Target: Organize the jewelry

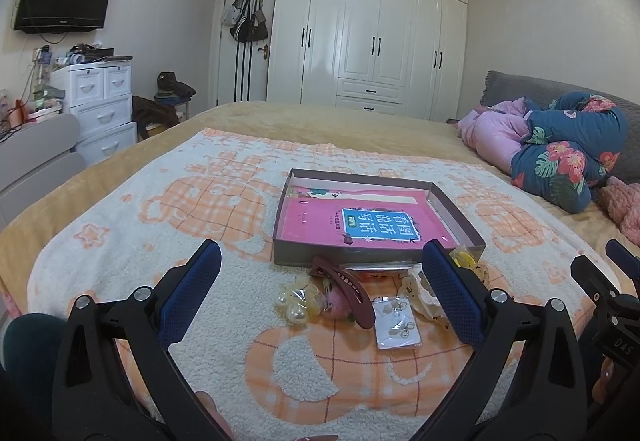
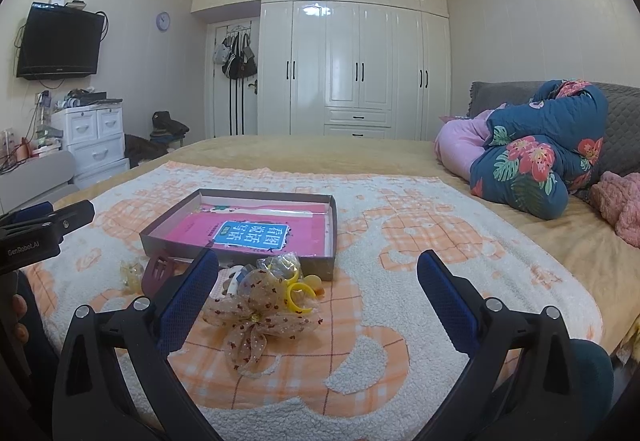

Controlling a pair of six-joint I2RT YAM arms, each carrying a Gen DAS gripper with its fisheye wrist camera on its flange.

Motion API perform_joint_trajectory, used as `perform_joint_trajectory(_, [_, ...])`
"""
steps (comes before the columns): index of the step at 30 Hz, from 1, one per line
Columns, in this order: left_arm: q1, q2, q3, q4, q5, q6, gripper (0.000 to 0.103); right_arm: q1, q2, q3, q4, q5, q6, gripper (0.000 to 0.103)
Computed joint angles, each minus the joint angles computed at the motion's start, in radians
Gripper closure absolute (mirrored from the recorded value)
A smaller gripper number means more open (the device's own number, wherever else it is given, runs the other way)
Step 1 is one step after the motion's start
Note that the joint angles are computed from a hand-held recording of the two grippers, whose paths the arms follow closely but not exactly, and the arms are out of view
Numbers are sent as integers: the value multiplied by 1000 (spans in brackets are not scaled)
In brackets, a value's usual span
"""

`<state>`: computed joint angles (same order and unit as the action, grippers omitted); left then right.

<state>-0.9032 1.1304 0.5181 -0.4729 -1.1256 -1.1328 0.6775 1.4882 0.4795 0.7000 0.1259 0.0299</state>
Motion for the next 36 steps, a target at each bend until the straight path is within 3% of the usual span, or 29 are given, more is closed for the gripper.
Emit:
perform_joint_trajectory(27, [-6,5,2,-8,-4,-10,11,6,-3,4,-11,-10,-4,6])
perform_joint_trajectory(36, [22,-28,-22,9,19,0,11,26,31,48,-69,-59,-29,6])
